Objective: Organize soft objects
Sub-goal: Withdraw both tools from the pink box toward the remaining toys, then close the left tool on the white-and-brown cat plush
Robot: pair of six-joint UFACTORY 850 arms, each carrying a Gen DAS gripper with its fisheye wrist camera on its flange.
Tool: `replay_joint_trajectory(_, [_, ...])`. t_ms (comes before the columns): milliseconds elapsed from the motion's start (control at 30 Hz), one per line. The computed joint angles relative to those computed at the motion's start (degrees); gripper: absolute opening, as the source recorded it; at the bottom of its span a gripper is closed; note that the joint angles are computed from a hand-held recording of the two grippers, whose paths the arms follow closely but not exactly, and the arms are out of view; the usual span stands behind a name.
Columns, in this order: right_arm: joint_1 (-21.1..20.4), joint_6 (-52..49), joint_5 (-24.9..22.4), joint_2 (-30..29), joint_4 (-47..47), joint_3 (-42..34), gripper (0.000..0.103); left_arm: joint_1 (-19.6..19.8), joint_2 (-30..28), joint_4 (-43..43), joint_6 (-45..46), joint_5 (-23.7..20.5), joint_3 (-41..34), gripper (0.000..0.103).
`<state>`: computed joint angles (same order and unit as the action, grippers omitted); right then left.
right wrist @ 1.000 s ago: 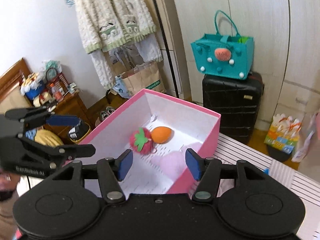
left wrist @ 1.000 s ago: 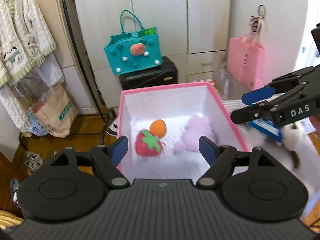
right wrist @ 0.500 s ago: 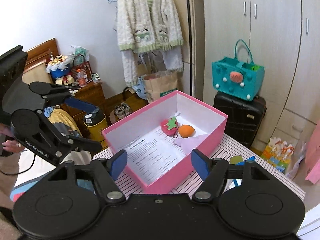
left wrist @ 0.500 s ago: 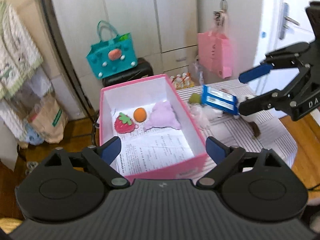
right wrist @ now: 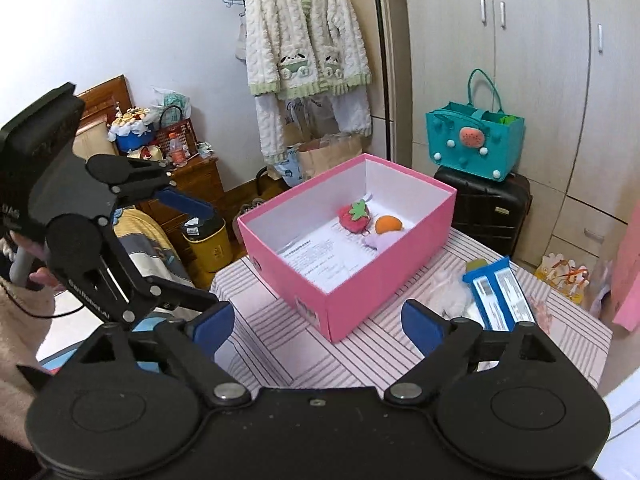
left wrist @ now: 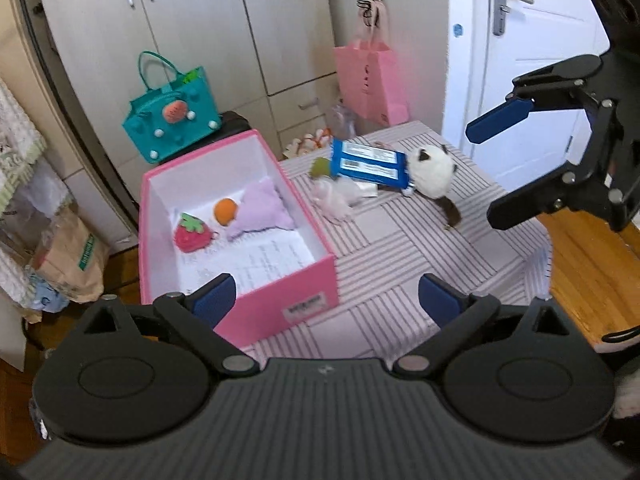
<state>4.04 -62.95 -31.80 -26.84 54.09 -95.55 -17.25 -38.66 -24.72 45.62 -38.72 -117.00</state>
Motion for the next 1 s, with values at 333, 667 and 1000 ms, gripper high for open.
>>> replay_joint_trajectory(333, [-1.78,-25.34,10.26,7.17,23.20,16.88,0.098,-1.46,-2.58,-0.84,0.48,-3.99,-1.29,0.100])
replay_joint_trajectory(667, [-5.82,-46.78,11.31,5.29,44.26,22.44,0.098,-3.59,-7.44,-4.60,4.78,-6.07,-4.69,0.100])
replay_joint_trajectory(1000, [-8.34,-72.14,8.14,0.77,71.87,23.55,0.098,-4.64,-21.52,-11.09,2.59,-12.47,-24.97,0.100])
